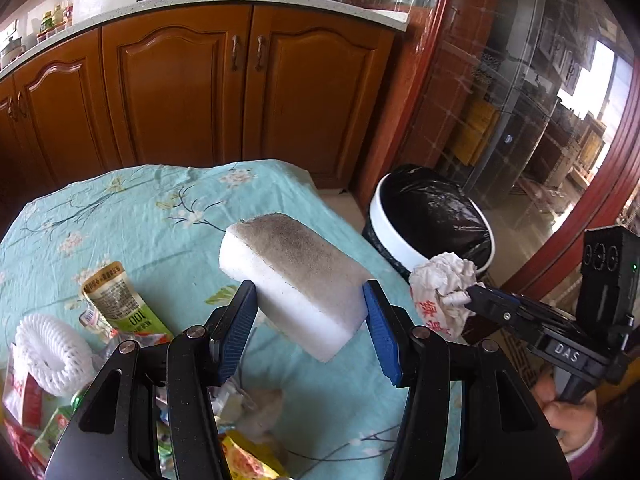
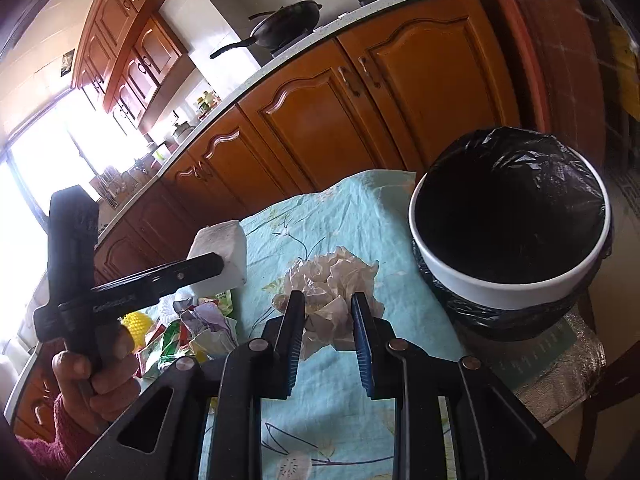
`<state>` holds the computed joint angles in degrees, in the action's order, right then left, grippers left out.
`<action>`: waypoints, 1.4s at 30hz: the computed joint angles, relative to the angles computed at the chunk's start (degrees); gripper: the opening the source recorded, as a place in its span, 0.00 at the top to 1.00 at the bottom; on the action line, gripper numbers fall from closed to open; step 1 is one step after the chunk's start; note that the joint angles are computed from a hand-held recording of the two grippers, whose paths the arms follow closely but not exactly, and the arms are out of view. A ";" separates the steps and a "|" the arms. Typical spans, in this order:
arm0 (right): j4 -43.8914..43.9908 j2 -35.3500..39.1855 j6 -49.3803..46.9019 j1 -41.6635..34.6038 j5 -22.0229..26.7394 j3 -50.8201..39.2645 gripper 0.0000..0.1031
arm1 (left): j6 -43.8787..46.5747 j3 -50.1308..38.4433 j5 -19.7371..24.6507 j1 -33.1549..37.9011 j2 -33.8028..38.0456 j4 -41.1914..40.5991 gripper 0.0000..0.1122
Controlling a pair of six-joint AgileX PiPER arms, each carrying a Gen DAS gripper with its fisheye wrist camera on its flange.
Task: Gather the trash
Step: 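Carry the sponge and tissue over the bin and open both tools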
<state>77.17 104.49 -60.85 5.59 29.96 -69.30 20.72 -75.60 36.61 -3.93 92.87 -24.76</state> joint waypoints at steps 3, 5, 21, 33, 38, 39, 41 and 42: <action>-0.70 -0.82 0.15 -1.34 -0.34 0.91 0.77 | 1.75 2.08 -1.42 -1.73 -1.41 -2.86 0.52; -1.36 -1.28 0.45 -2.43 -0.35 1.19 0.77 | 2.03 2.28 -1.86 -3.06 -1.64 -3.33 0.52; -6.72 -2.55 4.22 -8.46 -0.43 0.57 0.77 | -0.47 -6.23 -1.58 -10.57 7.28 -1.75 0.52; -20.93 3.86 16.93 -11.85 1.68 -10.38 0.76 | -4.50 -26.72 7.27 -13.36 21.59 -0.01 0.52; -26.14 7.59 21.91 -12.81 3.68 -16.48 0.76 | -7.49 -39.03 13.97 -14.08 28.98 2.41 0.51; -27.65 8.35 23.38 -12.93 4.14 -17.89 0.76 | -7.99 -41.34 15.26 -14.19 30.33 2.80 0.51; -30.68 9.79 26.37 -13.08 5.20 -20.73 0.76 | -9.12 -46.53 18.41 -14.42 33.22 3.66 0.51; -32.01 10.57 27.69 -13.23 5.96 -22.27 0.76 | -9.33 -48.57 19.70 -14.44 34.39 3.72 0.51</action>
